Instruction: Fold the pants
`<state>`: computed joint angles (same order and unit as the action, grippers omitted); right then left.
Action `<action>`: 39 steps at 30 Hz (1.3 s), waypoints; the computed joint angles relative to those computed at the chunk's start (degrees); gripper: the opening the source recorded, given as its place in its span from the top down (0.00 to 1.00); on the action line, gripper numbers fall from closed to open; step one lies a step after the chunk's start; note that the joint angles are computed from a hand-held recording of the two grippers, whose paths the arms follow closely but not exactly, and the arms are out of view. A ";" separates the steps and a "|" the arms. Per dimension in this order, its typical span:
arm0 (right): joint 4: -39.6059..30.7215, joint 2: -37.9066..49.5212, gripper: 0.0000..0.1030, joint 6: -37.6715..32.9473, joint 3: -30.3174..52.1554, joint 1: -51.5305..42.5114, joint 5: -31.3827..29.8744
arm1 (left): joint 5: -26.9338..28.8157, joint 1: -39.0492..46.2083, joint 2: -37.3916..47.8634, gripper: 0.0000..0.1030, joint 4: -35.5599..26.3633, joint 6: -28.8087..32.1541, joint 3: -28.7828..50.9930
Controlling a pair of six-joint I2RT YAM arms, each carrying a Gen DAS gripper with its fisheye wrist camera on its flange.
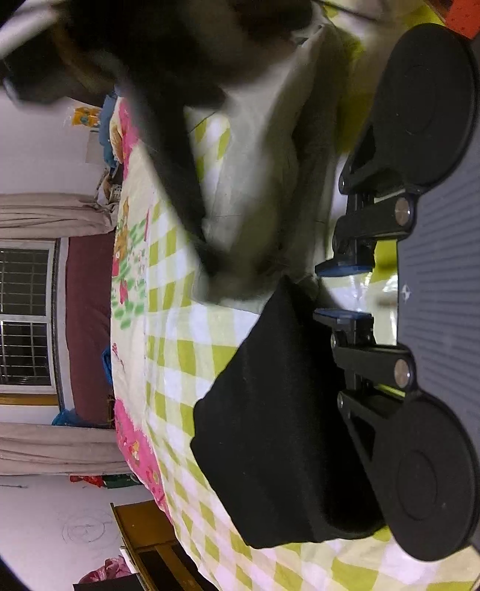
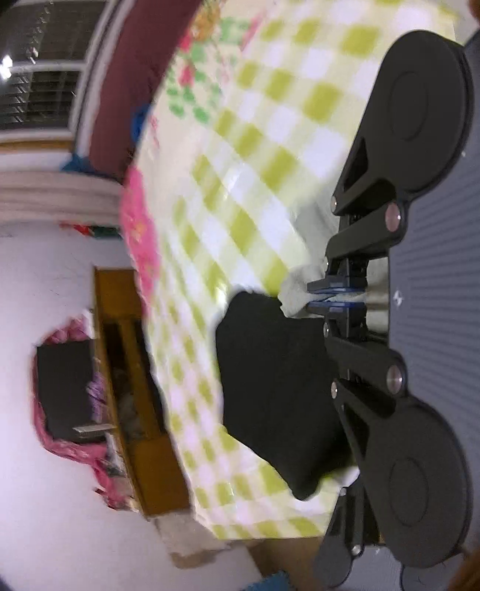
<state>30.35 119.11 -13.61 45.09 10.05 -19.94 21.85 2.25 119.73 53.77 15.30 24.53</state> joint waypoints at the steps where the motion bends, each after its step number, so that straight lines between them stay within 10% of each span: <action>1: -0.74 3.24 0.93 -0.42 1.99 1.72 2.00 | -0.36 -0.06 0.22 0.66 -0.15 0.27 -0.16; 5: 5.66 7.55 0.70 0.93 0.41 2.61 2.81 | -1.42 -0.91 0.72 0.66 0.12 0.93 -1.65; 11: 9.95 -4.06 0.62 2.23 -9.23 -9.05 -6.12 | -1.41 -6.28 -2.27 0.65 4.54 -1.28 -4.06; 15: 9.56 -4.83 0.60 -1.89 -10.01 -21.60 -0.04 | -4.42 -14.42 0.23 0.58 7.16 -6.16 -0.02; 23: -13.53 10.59 0.56 6.29 18.15 -41.21 7.90 | -9.42 -28.88 8.46 0.58 -2.31 -9.02 14.31; 34: -25.89 26.16 0.51 5.81 42.13 -36.64 11.82 | -11.58 -37.60 10.71 0.58 -9.21 -9.46 19.67; 36: -25.37 28.51 0.56 5.45 44.96 -36.00 14.19 | -12.40 -38.38 11.03 0.58 -10.00 -9.05 20.53; 38: -26.61 29.42 0.94 5.97 47.23 -36.64 14.59 | -12.83 -38.86 10.76 0.58 -11.10 -8.87 20.80; 39: -29.14 29.49 0.97 7.09 48.82 -37.74 12.81 | -12.75 -38.95 10.60 0.58 -11.57 -8.87 20.86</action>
